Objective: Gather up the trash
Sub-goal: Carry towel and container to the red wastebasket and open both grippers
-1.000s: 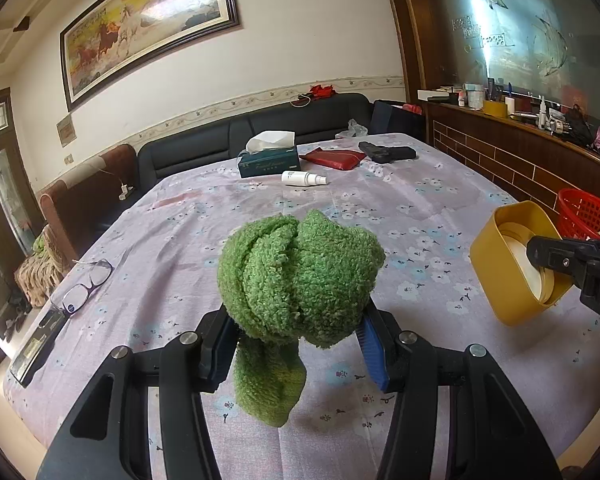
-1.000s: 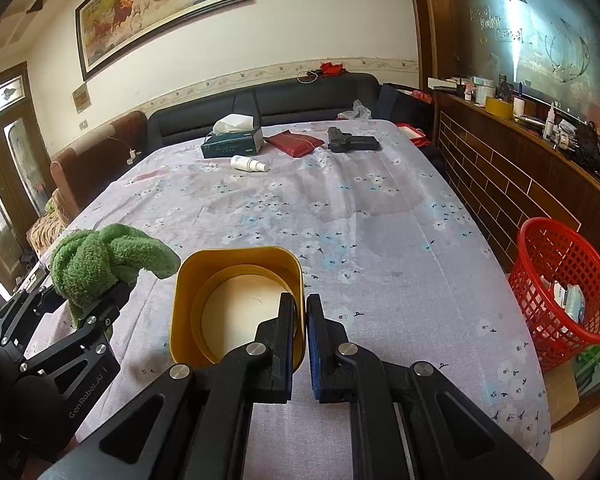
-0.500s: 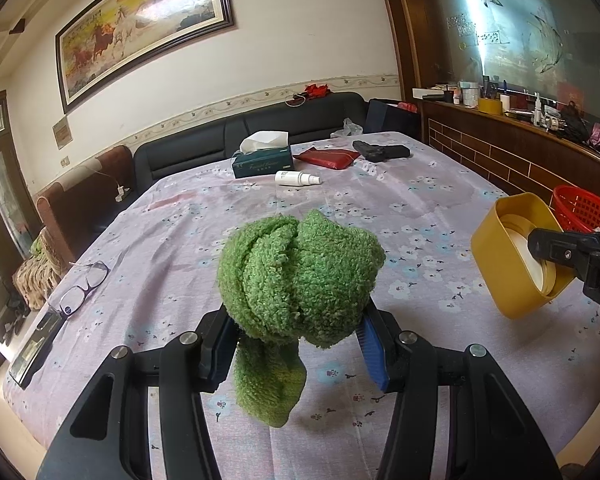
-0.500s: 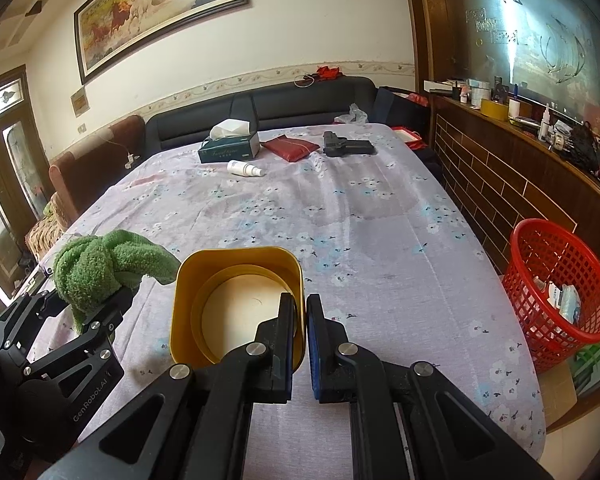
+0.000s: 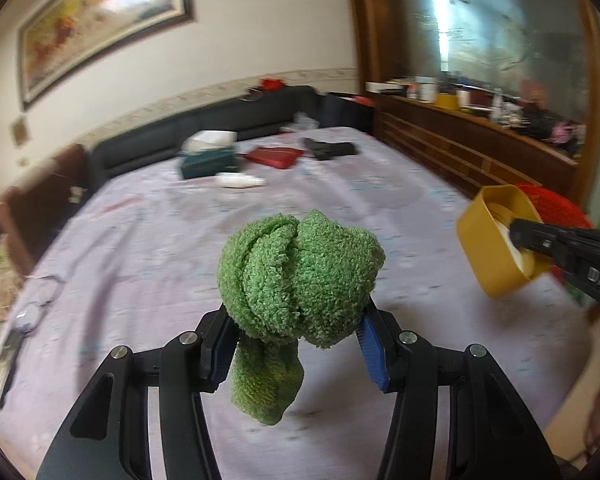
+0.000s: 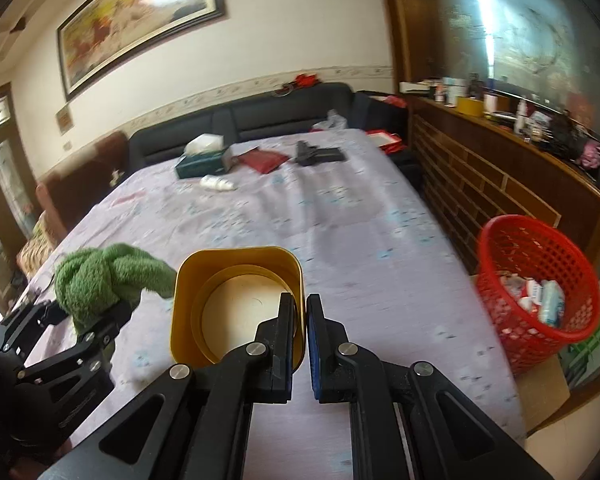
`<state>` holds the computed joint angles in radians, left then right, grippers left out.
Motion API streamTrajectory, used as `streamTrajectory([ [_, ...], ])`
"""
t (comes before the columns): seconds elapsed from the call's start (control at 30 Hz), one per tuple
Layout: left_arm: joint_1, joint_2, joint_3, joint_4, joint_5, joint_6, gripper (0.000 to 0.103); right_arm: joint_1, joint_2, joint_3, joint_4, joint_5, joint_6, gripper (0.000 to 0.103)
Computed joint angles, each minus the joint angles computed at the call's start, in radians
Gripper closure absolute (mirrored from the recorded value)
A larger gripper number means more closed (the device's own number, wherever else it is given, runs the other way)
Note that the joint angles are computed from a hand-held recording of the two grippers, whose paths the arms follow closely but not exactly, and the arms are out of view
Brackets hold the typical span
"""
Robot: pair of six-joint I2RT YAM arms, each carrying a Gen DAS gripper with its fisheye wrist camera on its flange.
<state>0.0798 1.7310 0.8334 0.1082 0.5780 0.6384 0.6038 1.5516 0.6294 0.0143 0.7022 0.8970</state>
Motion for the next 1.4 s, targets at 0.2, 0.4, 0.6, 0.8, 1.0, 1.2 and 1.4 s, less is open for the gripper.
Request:
streamTrajectory([
  [0.2, -0.14, -0.058, 0.035, -0.134, 0.0, 0.0, 0.051, -0.09, -0.254, -0.167, -0.091, 0.051, 0.055, 0.096],
  [0.4, -0.347, -0.113, 0.081, -0.258, 0.002, -0.069, 0.051, -0.297, -0.631, -0.308, -0.294, 0.047, 0.001, 0.096],
  [0.6, -0.584, -0.091, 0.142, -0.271, -0.038, -0.193, 0.051, -0.672, -1.005, -0.372, -0.453, -0.104, -0.245, 0.096],
  [0.8, -0.769, 0.018, 0.243, -0.241, -0.077, -0.324, 0.05, -1.086, -1.17, -0.4, -0.479, -0.36, -0.498, 0.096],
  [1.0, -0.849, 0.164, 0.345, -0.192, -0.111, -0.404, 0.039, -1.32, -1.014, -0.423, -0.297, -0.539, -0.615, 0.096],
  [1.2, -0.809, 0.145, 0.316, -0.137, -0.113, -0.405, 0.031, -1.37, -0.67, -0.427, 0.002, -0.627, -0.634, 0.089],
  [1.4, -0.728, 0.068, 0.227, -0.118, -0.08, -0.362, 0.025, -1.29, -0.686, -0.458, 0.016, -0.582, -0.599, 0.056],
])
